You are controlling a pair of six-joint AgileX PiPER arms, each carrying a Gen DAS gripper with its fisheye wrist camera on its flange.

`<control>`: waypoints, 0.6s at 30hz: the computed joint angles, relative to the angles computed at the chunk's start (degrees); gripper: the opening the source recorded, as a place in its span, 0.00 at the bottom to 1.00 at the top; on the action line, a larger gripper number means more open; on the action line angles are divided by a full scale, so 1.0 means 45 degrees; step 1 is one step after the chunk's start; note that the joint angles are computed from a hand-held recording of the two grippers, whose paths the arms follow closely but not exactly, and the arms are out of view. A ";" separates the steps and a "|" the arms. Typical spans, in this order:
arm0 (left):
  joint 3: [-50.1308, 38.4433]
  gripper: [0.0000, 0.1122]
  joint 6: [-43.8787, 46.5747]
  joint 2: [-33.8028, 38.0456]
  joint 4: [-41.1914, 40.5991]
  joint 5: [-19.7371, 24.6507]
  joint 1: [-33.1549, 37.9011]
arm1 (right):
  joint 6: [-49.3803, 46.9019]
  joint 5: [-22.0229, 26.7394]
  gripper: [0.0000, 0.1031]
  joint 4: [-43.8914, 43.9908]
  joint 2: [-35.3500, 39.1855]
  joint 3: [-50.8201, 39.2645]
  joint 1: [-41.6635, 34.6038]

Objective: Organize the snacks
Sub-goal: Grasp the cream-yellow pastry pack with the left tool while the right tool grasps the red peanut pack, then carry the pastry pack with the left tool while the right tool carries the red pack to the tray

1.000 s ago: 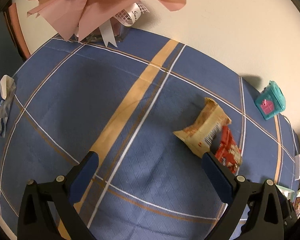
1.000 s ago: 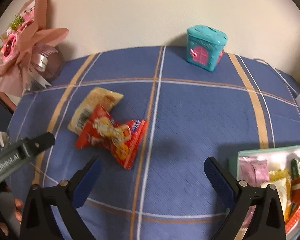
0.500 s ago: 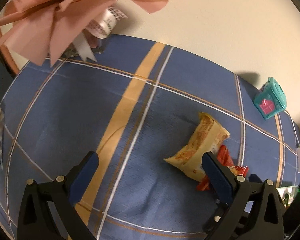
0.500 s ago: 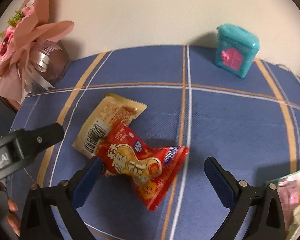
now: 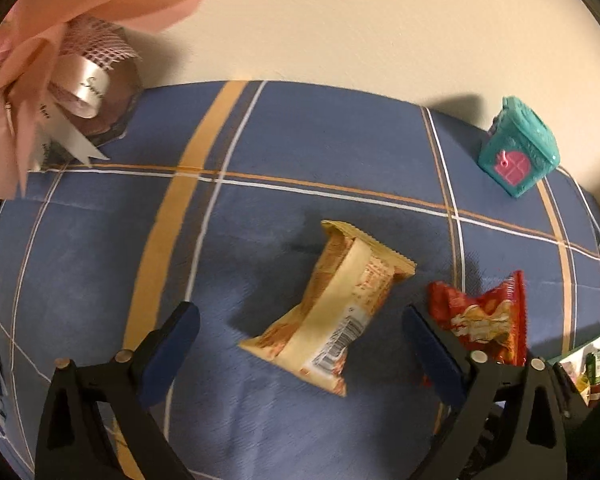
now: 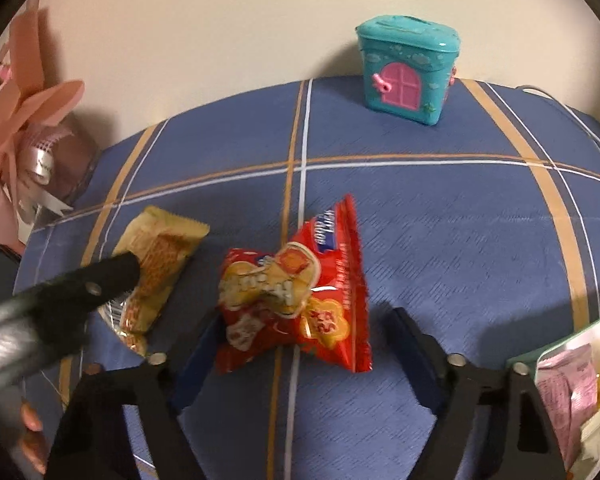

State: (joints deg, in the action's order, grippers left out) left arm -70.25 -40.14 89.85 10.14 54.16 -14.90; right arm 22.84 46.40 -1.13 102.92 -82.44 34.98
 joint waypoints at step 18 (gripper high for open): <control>0.1225 0.31 -0.2943 -0.0851 0.0682 -0.0263 -0.0965 | -0.0871 0.0070 0.53 0.0944 -0.1068 0.0429 -0.0565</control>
State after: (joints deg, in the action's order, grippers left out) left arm -64.74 -53.38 86.02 13.21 52.97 -19.24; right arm 18.92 46.72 3.11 98.11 -80.50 32.44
